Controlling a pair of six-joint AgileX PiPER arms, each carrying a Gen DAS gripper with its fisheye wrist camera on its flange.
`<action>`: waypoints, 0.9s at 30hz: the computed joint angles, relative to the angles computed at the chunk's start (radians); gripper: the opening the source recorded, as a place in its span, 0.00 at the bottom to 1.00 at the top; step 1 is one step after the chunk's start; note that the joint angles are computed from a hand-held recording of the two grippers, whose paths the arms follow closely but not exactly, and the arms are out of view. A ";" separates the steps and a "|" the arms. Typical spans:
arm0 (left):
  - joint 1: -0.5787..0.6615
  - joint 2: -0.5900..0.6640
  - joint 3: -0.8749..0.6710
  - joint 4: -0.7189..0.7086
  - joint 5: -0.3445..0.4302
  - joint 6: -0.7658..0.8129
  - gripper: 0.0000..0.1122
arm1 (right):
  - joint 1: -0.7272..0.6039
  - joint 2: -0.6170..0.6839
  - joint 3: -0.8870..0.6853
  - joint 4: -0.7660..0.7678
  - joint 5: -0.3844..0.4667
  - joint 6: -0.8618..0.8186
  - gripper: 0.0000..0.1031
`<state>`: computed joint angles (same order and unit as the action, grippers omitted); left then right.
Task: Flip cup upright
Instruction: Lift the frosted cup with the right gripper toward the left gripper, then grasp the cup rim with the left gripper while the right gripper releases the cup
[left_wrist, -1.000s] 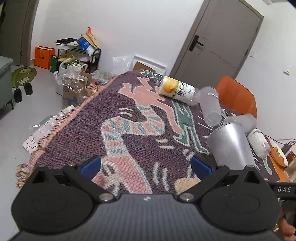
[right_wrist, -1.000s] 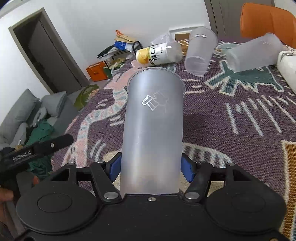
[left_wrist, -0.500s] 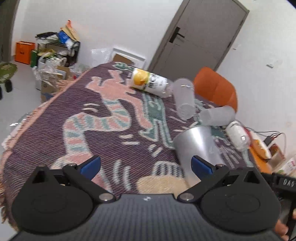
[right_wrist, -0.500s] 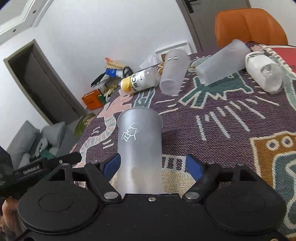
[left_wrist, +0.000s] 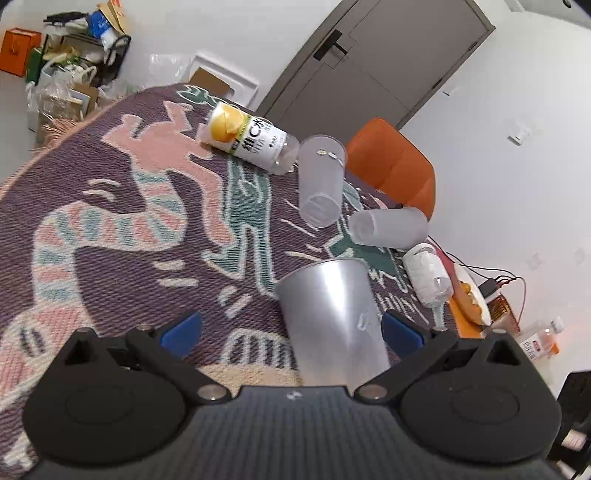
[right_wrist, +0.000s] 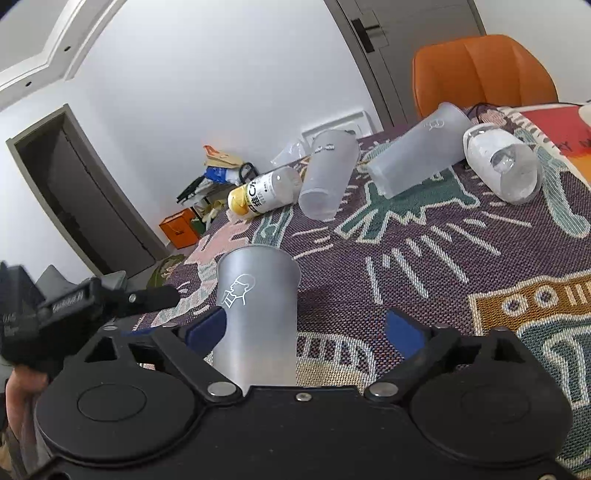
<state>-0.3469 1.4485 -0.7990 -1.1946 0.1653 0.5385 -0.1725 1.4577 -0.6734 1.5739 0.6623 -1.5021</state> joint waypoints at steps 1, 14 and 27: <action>-0.004 0.009 -0.012 0.019 -0.003 -0.018 0.91 | -0.008 0.007 0.002 0.011 0.009 -0.017 0.94; -0.027 0.203 -0.211 0.187 0.062 -0.206 0.91 | -0.101 0.130 0.004 0.096 0.075 -0.152 0.98; -0.048 0.344 -0.388 0.440 0.132 -0.436 0.91 | -0.145 0.237 -0.040 0.105 0.117 -0.179 0.99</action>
